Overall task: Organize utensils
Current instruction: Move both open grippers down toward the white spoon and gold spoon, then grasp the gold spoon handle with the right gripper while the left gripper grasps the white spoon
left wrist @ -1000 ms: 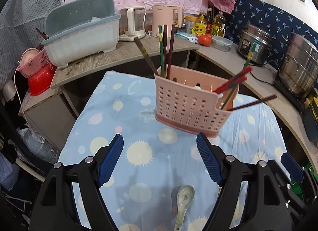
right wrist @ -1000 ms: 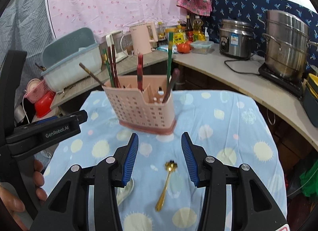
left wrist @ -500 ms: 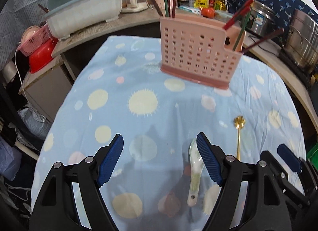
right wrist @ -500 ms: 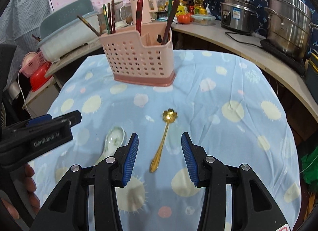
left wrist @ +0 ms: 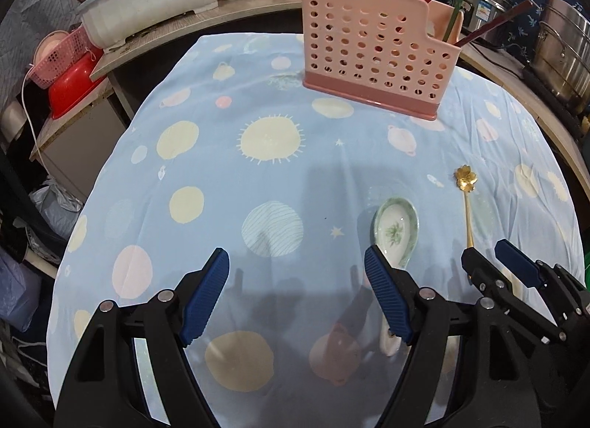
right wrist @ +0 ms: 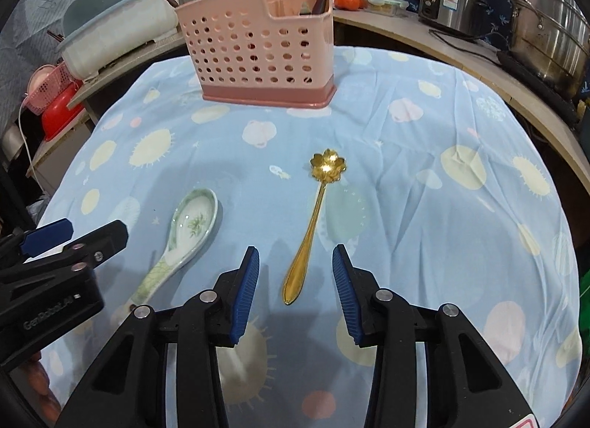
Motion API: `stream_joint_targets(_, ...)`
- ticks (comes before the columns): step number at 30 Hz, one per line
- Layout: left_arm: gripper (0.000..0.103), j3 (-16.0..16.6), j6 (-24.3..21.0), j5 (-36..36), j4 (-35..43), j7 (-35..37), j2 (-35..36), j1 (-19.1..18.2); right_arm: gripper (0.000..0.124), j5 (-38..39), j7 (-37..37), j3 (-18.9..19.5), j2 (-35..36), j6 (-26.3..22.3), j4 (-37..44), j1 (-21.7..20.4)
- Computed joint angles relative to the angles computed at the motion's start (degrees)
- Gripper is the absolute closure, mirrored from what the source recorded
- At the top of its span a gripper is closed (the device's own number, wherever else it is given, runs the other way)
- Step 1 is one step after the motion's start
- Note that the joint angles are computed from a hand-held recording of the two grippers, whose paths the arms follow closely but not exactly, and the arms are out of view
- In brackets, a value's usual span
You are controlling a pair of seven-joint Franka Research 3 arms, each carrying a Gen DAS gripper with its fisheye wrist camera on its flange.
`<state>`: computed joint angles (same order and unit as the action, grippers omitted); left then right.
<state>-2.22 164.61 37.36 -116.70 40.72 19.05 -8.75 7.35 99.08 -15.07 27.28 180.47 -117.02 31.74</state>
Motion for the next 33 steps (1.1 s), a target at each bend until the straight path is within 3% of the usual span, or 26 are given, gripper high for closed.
stream_joint_targets(4,0.031,0.21,-0.02,-0.19,-0.13,-0.38,0.12,0.11,0.093,-0.74,0.96,-1.18,2.01,-2.01,2.03,0.82)
stream_joint_targets(14,0.031,-0.29,-1.15,-0.92,-0.37,1.03,0.54,0.82,0.100,-3.66,4.84,-5.99,3.99,-1.49,3.25,5.20)
stream_joint_targets(20,0.031,0.06,-0.16,-0.86,-0.68,0.96,0.36,0.48,0.114,-3.59,4.20,-5.11,3.17,-1.60,2.48,4.10)
stream_joint_targets(33,0.031,-1.32,2.12,-3.19,-2.86,3.23,-0.67,0.70,0.115,-1.43,1.08,0.59,0.08,-0.57,-1.03,-1.83)
